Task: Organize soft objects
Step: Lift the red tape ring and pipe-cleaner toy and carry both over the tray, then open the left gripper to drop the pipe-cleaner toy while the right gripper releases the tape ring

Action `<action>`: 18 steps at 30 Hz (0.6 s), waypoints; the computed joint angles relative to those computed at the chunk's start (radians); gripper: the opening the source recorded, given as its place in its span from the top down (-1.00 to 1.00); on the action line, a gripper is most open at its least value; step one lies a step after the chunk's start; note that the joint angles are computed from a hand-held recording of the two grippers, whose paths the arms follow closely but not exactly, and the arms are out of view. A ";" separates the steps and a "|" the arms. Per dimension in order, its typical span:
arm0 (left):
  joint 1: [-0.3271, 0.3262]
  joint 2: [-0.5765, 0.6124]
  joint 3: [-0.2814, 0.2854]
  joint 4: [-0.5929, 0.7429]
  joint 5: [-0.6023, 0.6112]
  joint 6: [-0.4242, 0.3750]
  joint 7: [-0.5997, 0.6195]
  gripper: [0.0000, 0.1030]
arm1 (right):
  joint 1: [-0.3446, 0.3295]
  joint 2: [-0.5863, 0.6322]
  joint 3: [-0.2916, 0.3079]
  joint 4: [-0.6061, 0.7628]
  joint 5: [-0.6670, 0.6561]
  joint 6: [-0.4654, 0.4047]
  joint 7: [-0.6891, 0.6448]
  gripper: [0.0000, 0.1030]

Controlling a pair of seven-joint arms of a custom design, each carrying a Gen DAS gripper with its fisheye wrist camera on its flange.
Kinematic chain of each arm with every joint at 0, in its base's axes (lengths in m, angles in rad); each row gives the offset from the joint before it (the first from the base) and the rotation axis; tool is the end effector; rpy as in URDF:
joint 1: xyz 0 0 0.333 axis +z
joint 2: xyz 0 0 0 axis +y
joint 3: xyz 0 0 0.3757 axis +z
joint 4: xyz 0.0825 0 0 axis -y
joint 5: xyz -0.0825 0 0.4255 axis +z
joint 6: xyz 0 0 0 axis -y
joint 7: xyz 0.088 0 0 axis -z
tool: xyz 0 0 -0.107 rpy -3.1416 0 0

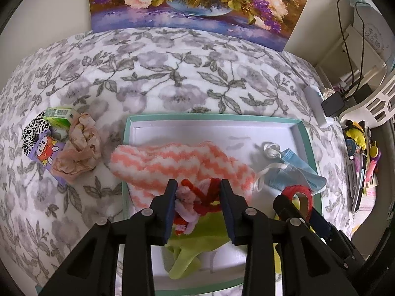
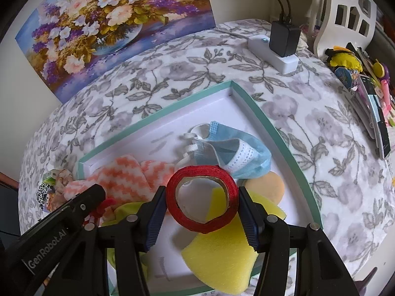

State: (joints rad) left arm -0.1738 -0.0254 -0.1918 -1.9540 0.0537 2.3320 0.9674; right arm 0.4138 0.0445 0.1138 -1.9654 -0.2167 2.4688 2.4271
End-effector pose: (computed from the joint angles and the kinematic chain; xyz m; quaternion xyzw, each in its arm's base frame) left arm 0.5822 -0.2231 0.5748 -0.7607 0.6170 -0.1836 0.0833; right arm 0.5581 0.3244 0.5416 -0.6174 0.7488 -0.1032 0.2177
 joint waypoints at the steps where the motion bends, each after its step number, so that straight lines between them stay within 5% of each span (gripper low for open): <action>1: 0.000 0.001 0.000 0.001 0.000 -0.001 0.000 0.29 | 0.000 0.000 0.000 0.000 -0.001 -0.001 0.000 -0.15; 18: 0.010 0.000 0.008 0.001 -0.047 -0.009 0.008 0.06 | 0.003 0.005 -0.001 0.005 0.003 -0.006 -0.004 -0.16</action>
